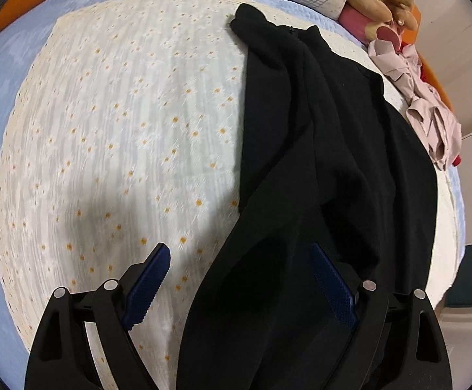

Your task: Fold large clothes

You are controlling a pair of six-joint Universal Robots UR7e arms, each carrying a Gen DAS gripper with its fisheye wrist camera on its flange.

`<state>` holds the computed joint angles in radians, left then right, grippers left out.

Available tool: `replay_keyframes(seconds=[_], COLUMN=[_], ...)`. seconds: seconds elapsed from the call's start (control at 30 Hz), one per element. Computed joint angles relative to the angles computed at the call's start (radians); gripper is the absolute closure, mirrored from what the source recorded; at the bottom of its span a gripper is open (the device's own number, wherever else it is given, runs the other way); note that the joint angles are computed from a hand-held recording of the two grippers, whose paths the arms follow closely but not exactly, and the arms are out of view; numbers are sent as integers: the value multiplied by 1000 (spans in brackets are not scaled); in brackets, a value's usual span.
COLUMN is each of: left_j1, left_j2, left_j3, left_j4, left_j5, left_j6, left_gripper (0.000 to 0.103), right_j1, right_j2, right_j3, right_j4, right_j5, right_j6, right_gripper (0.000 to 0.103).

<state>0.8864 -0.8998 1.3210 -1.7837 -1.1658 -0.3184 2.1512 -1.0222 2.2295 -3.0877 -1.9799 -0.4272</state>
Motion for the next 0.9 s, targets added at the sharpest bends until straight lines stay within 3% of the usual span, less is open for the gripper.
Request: replay_keyframes(seconds=[0.07,0.23,0.27,0.33,0.37,0.4,0.53,0.73,0.9], left_j1=[12,42,48,56,59,61,71,88,83], left_j2=[-24,-68,-76,-83,-87,-88,-87,-46,6], left_j3=[25,68,75,78,79,78,71,45,7], left_j4=[-2,-25,-29,-30,-30,-31,-46,-97,-111], left_j5=[-16,-48,-49,-48,-47,-47,-56,-138,-195], left_j6=[-3,-5,-4,1,1,1,4,18,36], left_gripper=[14,14,14,14,14,14,14,14,14], right_j1=[1,9,10,-7,-14,-25,-66,-202,-281], right_j2=[35,115,119,110,91,75,-8,-201,-335], right_j3=[-28,-62,-64,-69,-65,-64,-33,83,170], right_j4=[31,8,8,34,50,56,29,-25,-60], right_j5=[-8,-111,-131,-102,-92,-74,24,348,482], right_j6=[-5,-28,-23,19,43,72,167,341,395], right_gripper=[35,39,48,62,74,95,94,94,94])
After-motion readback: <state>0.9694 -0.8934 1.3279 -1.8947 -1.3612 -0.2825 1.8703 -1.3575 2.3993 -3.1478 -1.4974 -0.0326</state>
